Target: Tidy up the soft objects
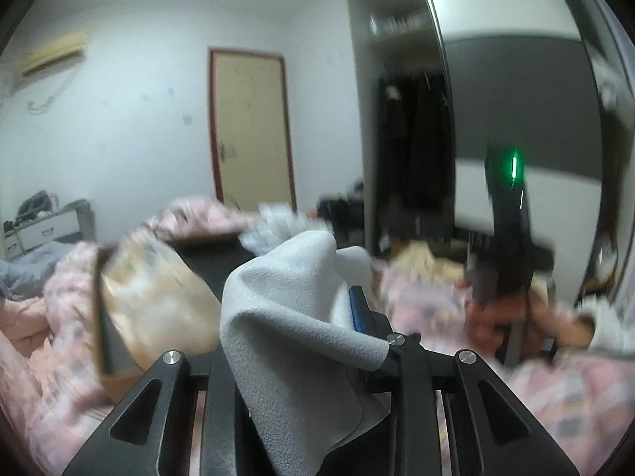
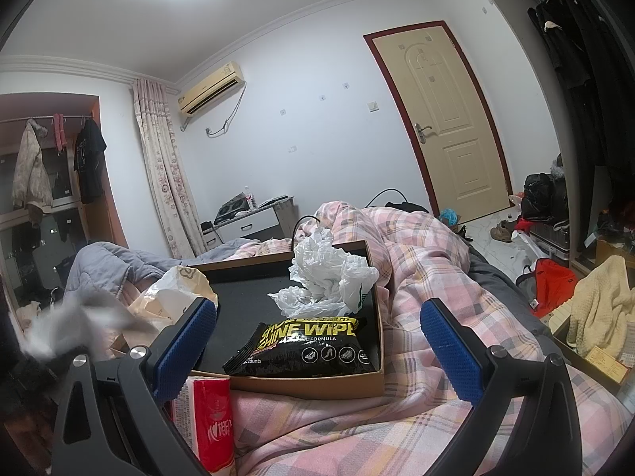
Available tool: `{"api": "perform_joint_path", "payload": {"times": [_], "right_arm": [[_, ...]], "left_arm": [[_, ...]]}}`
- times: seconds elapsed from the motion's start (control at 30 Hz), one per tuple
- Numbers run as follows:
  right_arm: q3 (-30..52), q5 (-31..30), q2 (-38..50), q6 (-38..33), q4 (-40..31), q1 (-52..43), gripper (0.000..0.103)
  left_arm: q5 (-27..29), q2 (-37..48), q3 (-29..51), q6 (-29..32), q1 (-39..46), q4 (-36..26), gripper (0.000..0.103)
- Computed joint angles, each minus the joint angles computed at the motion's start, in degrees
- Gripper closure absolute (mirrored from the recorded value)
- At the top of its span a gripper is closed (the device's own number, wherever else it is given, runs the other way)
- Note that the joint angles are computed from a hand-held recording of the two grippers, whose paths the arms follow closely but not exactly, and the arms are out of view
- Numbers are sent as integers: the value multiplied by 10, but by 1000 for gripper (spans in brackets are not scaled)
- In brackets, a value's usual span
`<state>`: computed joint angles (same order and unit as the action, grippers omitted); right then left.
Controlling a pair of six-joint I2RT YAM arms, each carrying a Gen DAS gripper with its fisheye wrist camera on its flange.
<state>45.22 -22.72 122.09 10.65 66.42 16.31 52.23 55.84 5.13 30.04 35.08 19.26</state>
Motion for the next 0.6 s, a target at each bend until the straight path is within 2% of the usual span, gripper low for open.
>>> {"api": "perform_joint_path", "payload": {"times": [0.03, 0.1, 0.17, 0.23, 0.27, 0.3, 0.4, 0.5, 0.6], "right_arm": [[0, 1, 0, 1, 1, 2, 1], [-1, 2, -1, -2, 1, 2, 1], [-4, 4, -3, -6, 3, 3, 1], [-9, 5, -10, -18, -2, 6, 1], [-12, 5, -14, -27, -7, 9, 1], [-10, 1, -15, -35, -13, 9, 1], [-10, -17, -26, -85, -48, 23, 1], [-14, -15, -32, -132, -65, 42, 1], [-19, -12, -35, -160, -68, 55, 1]], "left_arm": [[-38, 28, -7, 5, -27, 28, 79], [-74, 31, -17, 7, -49, 47, 79], [-70, 18, -23, 4, -46, 52, 75], [-50, 19, -25, 0, -29, 57, 40], [-44, 23, -23, -5, -19, 57, 3], [-36, 36, -21, -7, -10, 67, 0], [18, 20, -11, 5, 39, 22, 0], [33, 14, -17, -8, 64, 32, 0], [62, 7, -36, -62, 103, 98, 0]]}}
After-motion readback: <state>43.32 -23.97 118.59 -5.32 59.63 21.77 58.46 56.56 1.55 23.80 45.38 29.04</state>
